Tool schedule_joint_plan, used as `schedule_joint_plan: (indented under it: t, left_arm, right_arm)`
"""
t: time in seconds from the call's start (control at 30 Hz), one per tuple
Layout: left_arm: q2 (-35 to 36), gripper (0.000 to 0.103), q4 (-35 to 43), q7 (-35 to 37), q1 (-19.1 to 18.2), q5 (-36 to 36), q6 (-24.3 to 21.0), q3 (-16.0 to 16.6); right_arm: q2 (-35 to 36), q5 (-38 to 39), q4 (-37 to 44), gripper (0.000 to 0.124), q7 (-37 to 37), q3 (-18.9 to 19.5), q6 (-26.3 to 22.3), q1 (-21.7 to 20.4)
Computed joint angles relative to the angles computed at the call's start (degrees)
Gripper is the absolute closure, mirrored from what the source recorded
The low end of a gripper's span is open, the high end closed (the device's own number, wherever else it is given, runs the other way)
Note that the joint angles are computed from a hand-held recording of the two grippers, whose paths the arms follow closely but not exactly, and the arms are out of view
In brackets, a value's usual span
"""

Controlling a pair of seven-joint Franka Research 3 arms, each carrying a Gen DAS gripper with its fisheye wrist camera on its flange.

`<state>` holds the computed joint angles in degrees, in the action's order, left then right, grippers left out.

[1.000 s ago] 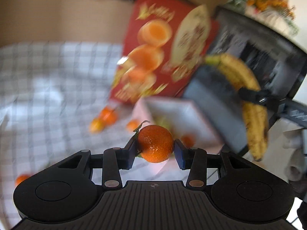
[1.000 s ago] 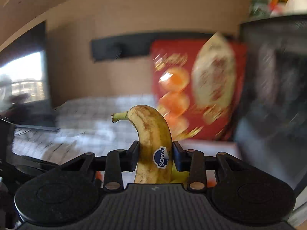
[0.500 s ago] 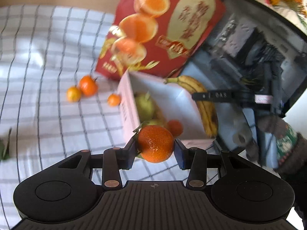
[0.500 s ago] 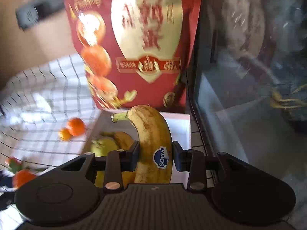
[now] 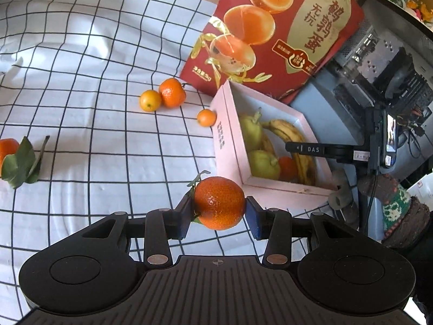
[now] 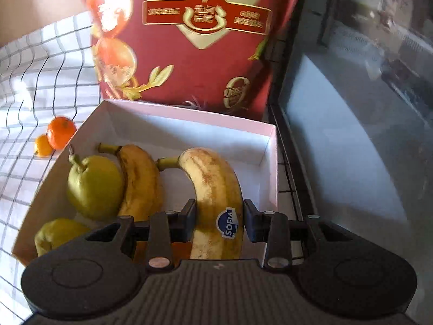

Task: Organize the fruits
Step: 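Lower the banana into the pink box with the right tool while the left tool drops the tangerine in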

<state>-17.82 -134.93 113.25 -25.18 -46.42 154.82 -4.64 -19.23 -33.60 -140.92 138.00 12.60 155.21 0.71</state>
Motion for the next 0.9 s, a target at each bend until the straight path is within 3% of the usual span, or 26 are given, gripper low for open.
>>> schedule_joint_plan:
  t: [0.23, 0.43, 0.57, 0.73, 0.9]
  left_arm:
    - [1.71, 0.056, 1.59, 0.32, 0.14, 1.57, -1.18, -0.83]
    - [3.82, 0.056, 4.44, 3.07, -0.27, 0.08, -0.75, -1.8]
    - [6.83, 0.056, 9.57, 8.06, -0.72, -2.99, -2.06, -2.4]
    - [14.53, 0.056, 20.14, 9.24, 1.13, 0.04, -3.71, -6.58]
    - [24.75, 0.056, 31.47, 2.05, 2.45, 8.85, -5.02, -11.61]
  right_arm:
    - [-2.51, 3.74, -2.12, 0.087, -2.24, -1.2, 1.63, 0.78]
    - [-11.68, 2.0, -6.36, 0.074, 0.01, 3.99, 2.69, -2.45]
    - [-20.81, 8.46, -11.73, 0.071, -1.27, 4.27, 1.9, 1.04]
    - [-30.87, 14.63, -17.56, 0.064, -1.9, 7.33, -1.25, 4.27]
    - [-35.53, 19.05, -20.52, 0.064, -1.83, 9.96, -4.57, 6.26]
